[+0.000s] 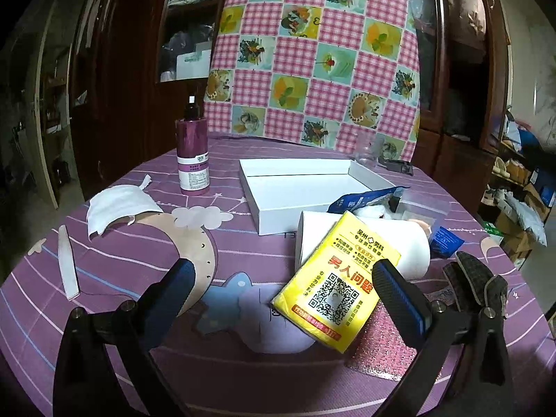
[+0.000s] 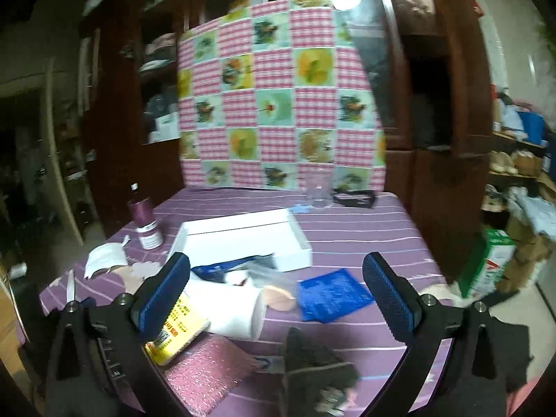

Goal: Organize soft objects
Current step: 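Move the left gripper toward the yellow QR-code packet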

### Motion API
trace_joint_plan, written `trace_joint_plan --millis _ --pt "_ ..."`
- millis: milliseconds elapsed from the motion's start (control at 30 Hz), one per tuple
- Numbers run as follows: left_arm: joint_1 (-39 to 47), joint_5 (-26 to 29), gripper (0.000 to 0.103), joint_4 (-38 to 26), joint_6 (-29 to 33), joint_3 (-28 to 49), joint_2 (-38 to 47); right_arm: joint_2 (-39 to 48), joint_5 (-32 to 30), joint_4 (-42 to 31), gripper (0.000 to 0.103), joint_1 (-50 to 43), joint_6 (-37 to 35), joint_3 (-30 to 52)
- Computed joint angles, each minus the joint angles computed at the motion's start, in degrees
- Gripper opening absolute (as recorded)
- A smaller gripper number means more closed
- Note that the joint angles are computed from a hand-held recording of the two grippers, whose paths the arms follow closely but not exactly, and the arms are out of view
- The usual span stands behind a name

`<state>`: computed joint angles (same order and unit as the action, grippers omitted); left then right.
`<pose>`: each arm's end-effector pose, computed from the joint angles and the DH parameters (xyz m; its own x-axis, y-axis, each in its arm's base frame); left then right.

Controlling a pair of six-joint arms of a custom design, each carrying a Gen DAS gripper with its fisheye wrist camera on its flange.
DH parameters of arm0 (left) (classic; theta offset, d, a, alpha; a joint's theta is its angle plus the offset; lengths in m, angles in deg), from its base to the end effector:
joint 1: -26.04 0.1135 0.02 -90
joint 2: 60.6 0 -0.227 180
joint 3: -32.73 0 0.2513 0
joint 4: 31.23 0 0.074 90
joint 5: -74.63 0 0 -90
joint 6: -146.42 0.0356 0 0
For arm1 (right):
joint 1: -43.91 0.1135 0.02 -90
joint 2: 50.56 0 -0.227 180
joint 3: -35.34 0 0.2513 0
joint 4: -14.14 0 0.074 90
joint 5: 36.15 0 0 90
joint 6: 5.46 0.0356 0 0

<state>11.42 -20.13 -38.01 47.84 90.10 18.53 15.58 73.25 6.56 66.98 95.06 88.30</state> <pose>0.2976 -0.0746 0.1910 -0.4841 -0.0274 -0.8746 0.1100 0.9897 -0.0919 0.2562 0.0963 0.2257 -0.3359 0.0441 -0.9409 -0.0229 0.9982 0.0550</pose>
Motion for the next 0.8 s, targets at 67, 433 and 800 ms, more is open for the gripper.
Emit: trace_joint_plan --millis 67,433,800 --pt "0.2 0.7 0.103 -0.8 -0.1 0.7 0.7 3.9 2.0 2.6 0.099 0.4 -1.5 -1.3" --pt "-0.7 0.8 0.103 -1.3 1.1 1.3 0.9 5.3 -7.4 1.2 0.099 -5.0 1.4 -5.4" --pt "-1.5 2.5 0.103 2.0 3.2 -1.8 -2.0 5.4 -2.1 -1.7 0.098 -2.7 2.4 -4.9"
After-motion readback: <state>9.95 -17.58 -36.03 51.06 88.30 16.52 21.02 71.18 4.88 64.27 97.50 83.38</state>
